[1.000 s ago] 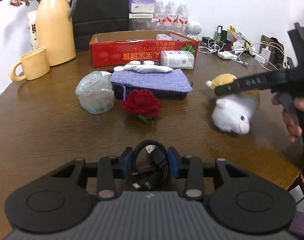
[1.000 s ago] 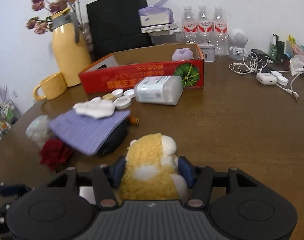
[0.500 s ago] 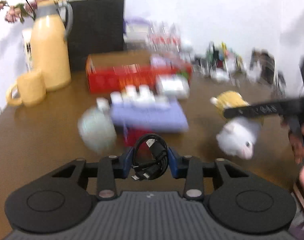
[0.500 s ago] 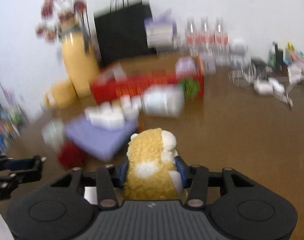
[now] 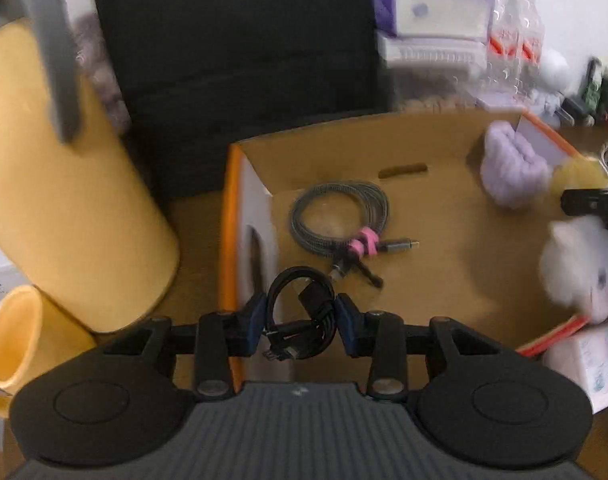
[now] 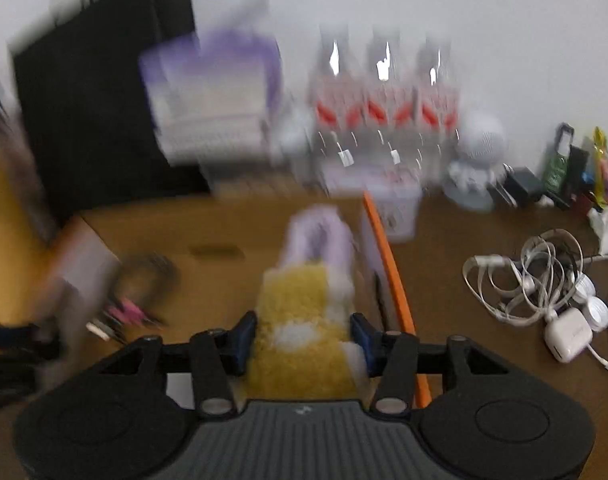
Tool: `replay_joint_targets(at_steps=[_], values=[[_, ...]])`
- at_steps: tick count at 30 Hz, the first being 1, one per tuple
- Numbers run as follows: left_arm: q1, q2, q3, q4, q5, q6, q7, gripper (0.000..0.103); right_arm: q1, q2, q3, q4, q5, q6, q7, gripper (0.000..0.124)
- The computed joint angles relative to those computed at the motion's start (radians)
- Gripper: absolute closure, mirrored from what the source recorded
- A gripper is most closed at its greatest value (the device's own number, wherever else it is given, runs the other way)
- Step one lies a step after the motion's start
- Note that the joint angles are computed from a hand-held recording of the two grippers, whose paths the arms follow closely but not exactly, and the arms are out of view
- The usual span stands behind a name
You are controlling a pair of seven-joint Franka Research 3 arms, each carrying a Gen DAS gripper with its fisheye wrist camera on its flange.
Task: Organize objects
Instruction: 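Place the cable and plush toy into the box and open both grippers, then withdraw both tools from the box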
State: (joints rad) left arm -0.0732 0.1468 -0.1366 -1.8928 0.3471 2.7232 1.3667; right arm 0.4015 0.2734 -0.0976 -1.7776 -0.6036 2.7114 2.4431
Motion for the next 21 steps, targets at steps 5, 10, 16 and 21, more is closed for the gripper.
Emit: replay_joint_targets(at_steps=[5, 10, 16, 21], values=[[-0.025, 0.011, -0.003, 0.033, 0.031, -0.105, -0.046, 0.065, 0.054, 0.075, -0.036, 0.071, -0.150, -0.107, 0.011, 0.080], [-0.013, -0.013, -0.018, 0.028, -0.052, -0.146, 0.003, 0.062, 0.073, 0.068, -0.022, 0.086, -0.228, -0.207, 0.012, 0.073], [0.007, -0.116, -0.019, -0.055, -0.138, -0.030, 0.077, 0.022, 0.009, -0.080, 0.009, -0.034, -0.253, -0.045, 0.130, 0.052], [-0.009, -0.262, -0.006, -0.156, -0.158, 0.016, 0.121, 0.015, -0.065, -0.225, 0.079, -0.146, -0.092, 0.028, -0.041, 0.051]])
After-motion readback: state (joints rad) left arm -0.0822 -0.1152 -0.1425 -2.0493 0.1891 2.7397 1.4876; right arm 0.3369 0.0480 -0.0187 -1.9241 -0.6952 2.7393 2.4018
